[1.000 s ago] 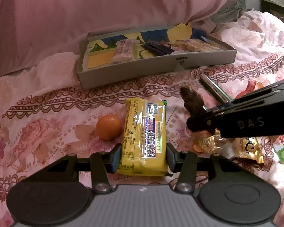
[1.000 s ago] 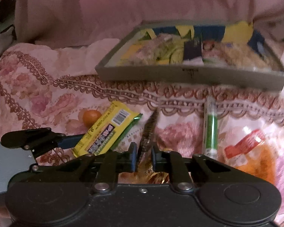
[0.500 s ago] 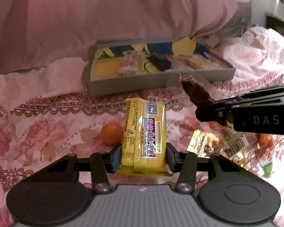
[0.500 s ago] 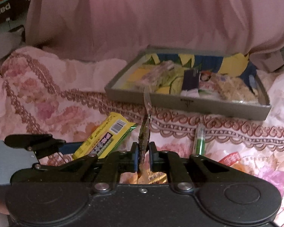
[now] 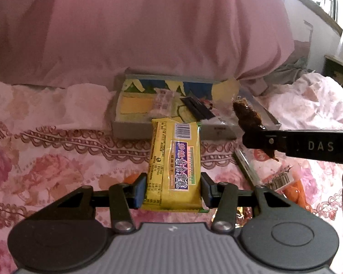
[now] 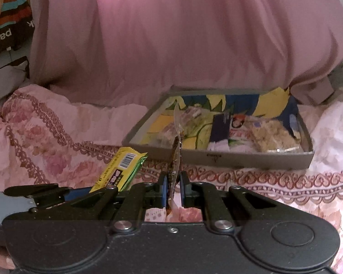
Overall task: Organize snacks
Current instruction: 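Lift and carry the yellow bar and dark snack with both grippers to the tray, then open left gripper over the tray while right releases the dark snack inside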
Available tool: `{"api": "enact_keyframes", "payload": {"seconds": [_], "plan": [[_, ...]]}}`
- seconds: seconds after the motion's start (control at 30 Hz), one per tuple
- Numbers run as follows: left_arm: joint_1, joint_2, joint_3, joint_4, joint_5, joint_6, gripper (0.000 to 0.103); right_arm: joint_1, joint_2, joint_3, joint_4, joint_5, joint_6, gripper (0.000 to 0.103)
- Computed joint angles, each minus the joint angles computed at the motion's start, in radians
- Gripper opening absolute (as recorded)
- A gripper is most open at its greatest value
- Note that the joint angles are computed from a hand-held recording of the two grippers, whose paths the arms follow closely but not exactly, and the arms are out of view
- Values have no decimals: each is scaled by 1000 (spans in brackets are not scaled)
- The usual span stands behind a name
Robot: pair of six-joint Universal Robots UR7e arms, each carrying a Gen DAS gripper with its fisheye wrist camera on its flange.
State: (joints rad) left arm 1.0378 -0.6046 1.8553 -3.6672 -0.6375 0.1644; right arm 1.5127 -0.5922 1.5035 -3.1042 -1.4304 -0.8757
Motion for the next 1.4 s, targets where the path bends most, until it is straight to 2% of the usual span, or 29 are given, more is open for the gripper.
{"api": "enact_keyframes", "payload": {"seconds": [0.07, 0.2, 0.47, 0.67, 0.87, 1.1, 1.33, 1.4], "plan": [[-8, 6, -21, 3, 47, 15, 52, -1, 4, -4, -5, 15, -2, 12], [3, 11, -81, -15, 40, 50, 52, 3, 27, -36, -7, 31, -8, 12], [60, 134, -390, -123, 22, 262, 52, 15, 125, -224, -19, 66, 48, 12], [107, 214, -621, -41, 10, 333, 52, 33, 245, -447, 52, 70, 139, 12], [148, 272, -758, 44, -5, 403, 52, 31, 359, -618, 128, 98, 208, 12], [179, 286, -799, 220, 4, 293, 52, 18, 417, -691, 183, 56, 248, 12], [177, 310, -818, 259, 13, 313, 52, 15, 441, -739, 223, 5, 279, 12], [175, 306, -810, 267, 10, 302, 52, 14, 437, -736, 228, -9, 282, 17]]}}
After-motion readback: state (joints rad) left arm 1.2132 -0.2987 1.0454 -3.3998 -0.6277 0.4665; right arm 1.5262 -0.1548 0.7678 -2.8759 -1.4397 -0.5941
